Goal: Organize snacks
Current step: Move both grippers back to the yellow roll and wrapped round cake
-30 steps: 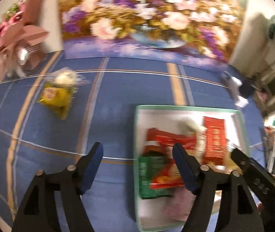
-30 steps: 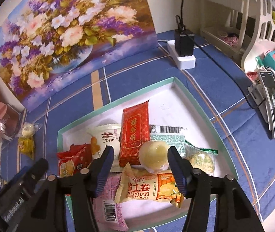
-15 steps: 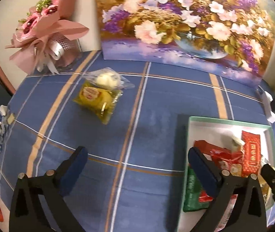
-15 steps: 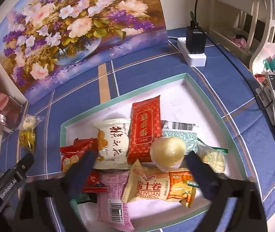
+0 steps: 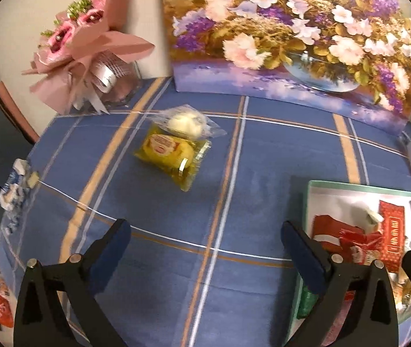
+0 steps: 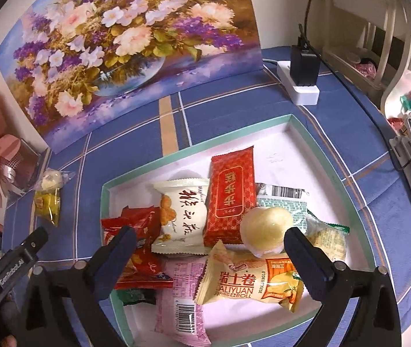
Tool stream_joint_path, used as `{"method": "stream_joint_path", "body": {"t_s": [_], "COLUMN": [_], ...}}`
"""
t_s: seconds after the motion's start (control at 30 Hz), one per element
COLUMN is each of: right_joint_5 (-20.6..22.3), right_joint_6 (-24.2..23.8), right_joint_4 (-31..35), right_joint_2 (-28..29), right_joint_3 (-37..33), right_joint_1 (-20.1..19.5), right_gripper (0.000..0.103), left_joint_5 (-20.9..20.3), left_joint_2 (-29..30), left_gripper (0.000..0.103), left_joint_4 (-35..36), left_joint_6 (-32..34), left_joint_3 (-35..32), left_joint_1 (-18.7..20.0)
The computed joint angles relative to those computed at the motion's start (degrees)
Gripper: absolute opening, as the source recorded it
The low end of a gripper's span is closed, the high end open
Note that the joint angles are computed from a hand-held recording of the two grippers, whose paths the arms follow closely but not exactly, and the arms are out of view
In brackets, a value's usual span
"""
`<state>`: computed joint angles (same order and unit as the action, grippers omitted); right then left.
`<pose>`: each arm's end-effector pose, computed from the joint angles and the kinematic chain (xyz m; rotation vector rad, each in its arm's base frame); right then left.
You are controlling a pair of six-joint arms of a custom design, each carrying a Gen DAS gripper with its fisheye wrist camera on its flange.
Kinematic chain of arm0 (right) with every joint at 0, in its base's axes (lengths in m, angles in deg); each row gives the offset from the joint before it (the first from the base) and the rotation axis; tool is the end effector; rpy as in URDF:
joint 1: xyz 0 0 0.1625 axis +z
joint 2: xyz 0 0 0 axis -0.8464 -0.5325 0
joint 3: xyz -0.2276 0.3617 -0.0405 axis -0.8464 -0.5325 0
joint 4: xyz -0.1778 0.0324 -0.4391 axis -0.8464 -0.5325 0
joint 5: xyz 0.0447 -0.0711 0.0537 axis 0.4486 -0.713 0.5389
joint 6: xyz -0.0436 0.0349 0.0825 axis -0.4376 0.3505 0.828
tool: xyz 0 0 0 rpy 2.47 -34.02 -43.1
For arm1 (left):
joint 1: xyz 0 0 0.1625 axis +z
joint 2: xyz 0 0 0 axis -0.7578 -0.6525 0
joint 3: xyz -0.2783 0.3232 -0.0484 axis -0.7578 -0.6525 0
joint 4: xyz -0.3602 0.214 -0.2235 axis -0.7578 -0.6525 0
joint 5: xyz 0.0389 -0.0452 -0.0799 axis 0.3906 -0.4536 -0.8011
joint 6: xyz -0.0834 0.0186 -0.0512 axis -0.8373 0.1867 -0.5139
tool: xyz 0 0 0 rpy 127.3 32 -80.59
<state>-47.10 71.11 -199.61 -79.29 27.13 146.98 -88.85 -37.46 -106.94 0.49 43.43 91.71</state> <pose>0.0642 -0.6698 0.4028 -0.1597 -2.3683 0.7869 -0.4480 -0.7076 0.0321 0.0752 2.1025 -0.6819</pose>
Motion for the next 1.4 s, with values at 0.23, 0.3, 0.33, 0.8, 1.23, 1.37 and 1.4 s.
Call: {"method": "stream_joint_path", "body": {"t_s": [0.23,0.3,0.33,0.8,1.23,1.37,1.4], "right_joint_5": [-0.4,-0.1,0.1,1.3,2.0,3.3,3.4], "right_joint_6": [-3.0,-3.6,-3.9,-3.8,-5.5,-4.4,-4.3], "right_joint_4": [-2.6,-3.9,-4.5,-3.5,1.5,4.0,4.6], "right_joint_2": [0.4,0.4,0.4,3.3,11.8,14.3,15.0], "right_joint_3": [0.6,0.9,1.1,0.1,-4.8,-6.8,-7.4], "right_joint_1": [1.3,1.6,1.8,3.8,8.4,9.0,9.1], "right_gripper": [0.103,0.103,0.103,0.103,0.103,0.103,0.103], "left_joint_5": [1.3,0.8,0.6,-0.5,-1.7,-2.8,-2.9], "left_joint_2": [-1.0,-1.6,-2.0,-9.6,-17.0,-17.7,-17.7], "left_gripper": [0.103,0.103,0.103,0.103,0.103,0.103,0.103], "left_joint_4": [3.0,1.8,0.9,-2.6,-8.9,-11.2,-11.7], "left_joint_6": [-3.7,-3.8,-3.5,-6.5,-8.8,-8.4,-8.3], "left_joint_3": [0.2,0.8,1.3,8.4,16.0,16.6,16.5], "left_joint_1": [-0.2,-0.1,0.0,3.4,8.0,9.4,9.8]}}
